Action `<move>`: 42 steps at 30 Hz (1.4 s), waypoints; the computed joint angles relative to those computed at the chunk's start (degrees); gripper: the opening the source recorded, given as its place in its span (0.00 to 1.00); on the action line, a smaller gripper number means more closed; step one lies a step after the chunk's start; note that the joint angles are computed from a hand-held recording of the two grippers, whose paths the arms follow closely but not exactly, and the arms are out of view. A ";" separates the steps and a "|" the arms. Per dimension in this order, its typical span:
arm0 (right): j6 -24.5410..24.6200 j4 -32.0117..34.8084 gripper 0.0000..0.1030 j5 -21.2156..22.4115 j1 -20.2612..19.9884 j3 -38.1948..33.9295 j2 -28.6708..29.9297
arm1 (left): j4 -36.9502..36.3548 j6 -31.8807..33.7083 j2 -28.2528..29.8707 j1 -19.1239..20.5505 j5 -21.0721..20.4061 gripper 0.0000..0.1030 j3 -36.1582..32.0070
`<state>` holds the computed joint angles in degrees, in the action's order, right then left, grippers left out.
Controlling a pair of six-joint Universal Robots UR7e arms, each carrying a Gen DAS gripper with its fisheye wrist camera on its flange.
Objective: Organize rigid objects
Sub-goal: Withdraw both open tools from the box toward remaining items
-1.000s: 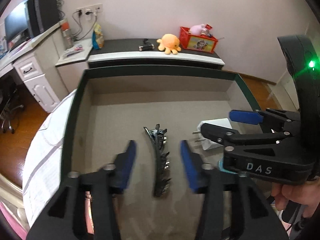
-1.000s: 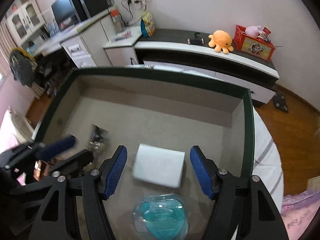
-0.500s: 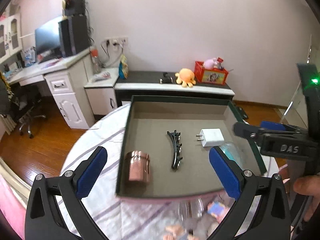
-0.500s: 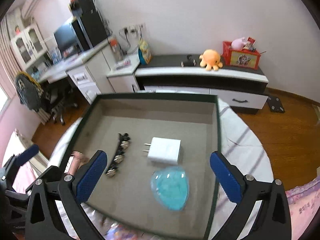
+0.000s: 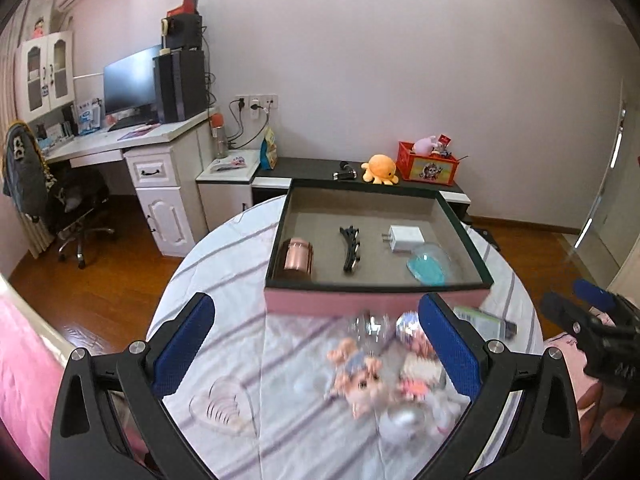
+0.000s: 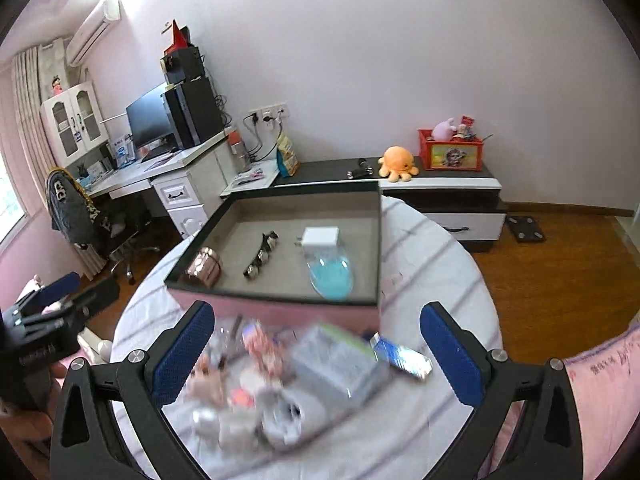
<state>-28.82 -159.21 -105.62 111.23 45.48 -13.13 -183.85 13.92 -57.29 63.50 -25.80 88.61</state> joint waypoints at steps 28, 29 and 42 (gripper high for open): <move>-0.40 -14.98 1.00 0.01 -1.10 25.56 -10.33 | 0.42 -15.86 -5.89 -3.42 3.97 1.00 19.25; -0.59 -15.03 1.00 -0.12 -1.05 25.48 -10.26 | 0.33 -15.53 -5.73 -3.47 4.08 1.00 19.23; -1.00 -12.23 1.00 -2.70 -1.03 23.68 -9.25 | 3.29 -16.04 -4.74 -2.46 1.87 1.00 18.60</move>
<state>-29.82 -171.44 -108.32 110.20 69.15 -22.38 -180.56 -2.11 -62.03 61.04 -23.93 107.21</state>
